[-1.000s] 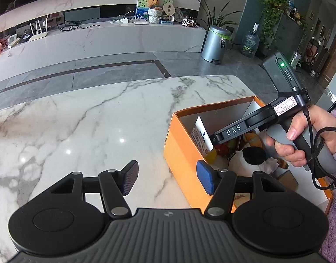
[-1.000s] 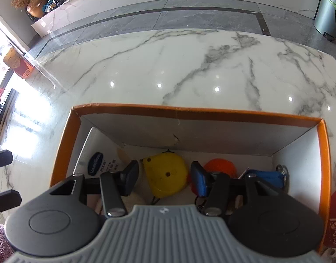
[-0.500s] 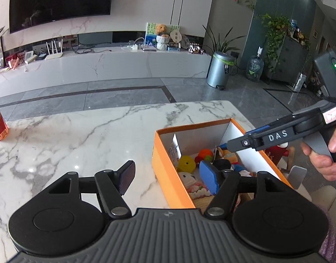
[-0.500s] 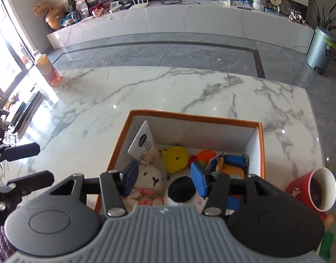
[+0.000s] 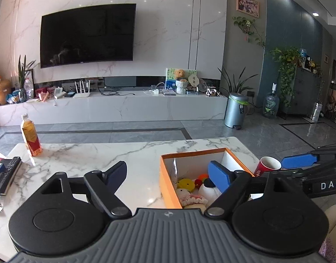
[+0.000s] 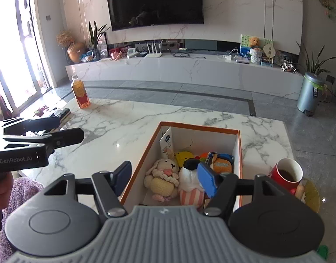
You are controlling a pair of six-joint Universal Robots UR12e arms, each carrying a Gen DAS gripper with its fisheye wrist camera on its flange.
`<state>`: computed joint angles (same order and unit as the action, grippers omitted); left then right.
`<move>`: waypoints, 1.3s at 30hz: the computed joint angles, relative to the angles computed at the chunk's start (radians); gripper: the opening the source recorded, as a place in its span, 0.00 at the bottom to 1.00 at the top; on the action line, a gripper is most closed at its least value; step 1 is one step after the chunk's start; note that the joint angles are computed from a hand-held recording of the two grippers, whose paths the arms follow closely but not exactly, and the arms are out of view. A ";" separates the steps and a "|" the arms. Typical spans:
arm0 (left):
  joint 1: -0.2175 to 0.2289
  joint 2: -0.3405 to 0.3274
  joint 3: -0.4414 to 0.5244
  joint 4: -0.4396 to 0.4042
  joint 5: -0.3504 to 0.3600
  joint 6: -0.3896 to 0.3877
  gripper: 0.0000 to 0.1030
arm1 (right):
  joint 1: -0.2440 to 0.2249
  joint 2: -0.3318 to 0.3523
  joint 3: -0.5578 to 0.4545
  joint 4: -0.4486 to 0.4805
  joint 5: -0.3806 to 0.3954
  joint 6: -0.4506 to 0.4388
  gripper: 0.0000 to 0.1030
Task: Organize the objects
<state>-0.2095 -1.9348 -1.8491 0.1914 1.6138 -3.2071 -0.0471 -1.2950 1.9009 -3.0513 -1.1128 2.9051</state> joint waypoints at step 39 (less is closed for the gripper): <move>-0.009 -0.008 -0.053 -0.218 -0.010 -0.077 0.95 | 0.050 0.045 0.106 -0.093 -0.168 0.126 0.73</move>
<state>-0.2189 -1.9433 -1.9017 -0.0263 1.6040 -3.2838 0.0025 -1.2499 2.0072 -3.1439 -1.2811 3.0312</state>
